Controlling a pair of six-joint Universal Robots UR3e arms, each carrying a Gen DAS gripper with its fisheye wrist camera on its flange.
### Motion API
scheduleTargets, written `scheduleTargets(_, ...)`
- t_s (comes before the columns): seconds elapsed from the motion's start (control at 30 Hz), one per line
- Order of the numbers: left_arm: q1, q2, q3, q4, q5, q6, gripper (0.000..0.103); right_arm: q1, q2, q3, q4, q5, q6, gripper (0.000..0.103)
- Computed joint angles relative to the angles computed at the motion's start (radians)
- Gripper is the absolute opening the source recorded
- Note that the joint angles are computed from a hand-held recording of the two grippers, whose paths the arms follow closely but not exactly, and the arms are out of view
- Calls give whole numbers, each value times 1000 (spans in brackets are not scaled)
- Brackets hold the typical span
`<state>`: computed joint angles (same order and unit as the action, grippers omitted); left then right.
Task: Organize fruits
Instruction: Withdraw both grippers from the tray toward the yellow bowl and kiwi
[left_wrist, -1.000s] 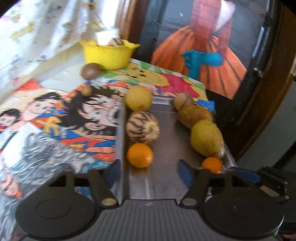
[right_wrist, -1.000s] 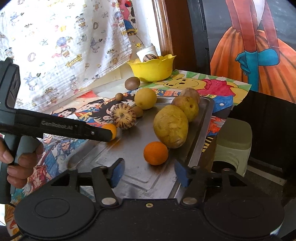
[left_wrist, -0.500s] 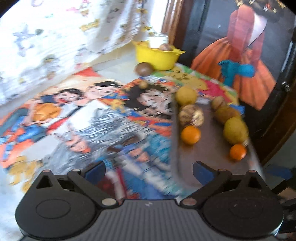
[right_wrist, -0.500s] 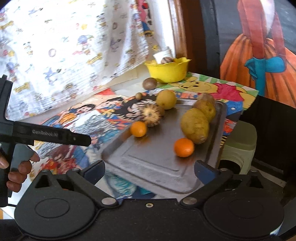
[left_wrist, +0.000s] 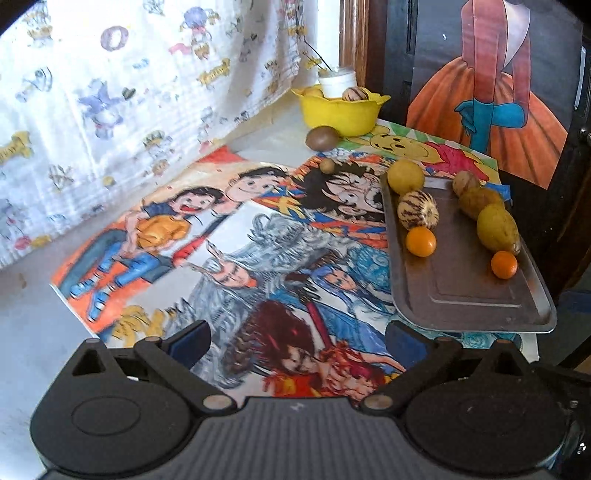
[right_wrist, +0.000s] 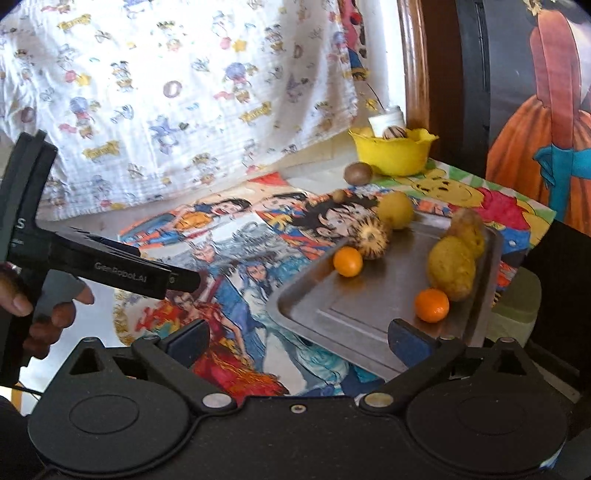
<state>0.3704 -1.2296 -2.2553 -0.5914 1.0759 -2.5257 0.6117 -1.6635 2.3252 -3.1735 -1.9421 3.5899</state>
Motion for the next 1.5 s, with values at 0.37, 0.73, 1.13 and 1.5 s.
scheduleTargets(0.37, 27, -28, 77, 52, 3, 0, 103, -119, -91, 56, -67, 106, 55, 102)
scheduleTargets(0.73, 13, -209, 354, 96, -45, -45, 103, -427, -329, -163, 369, 369, -182, 102)
scheduleTargets(1.13, -135, -536, 849, 55, -81, -67, 103, -704, 108, -1021, 841, 544, -476, 102)
scheduleTargets(1.5, -309, -890, 1005, 200, 58, -243, 103, -815, 632, -1235, 693, 828, -534, 102)
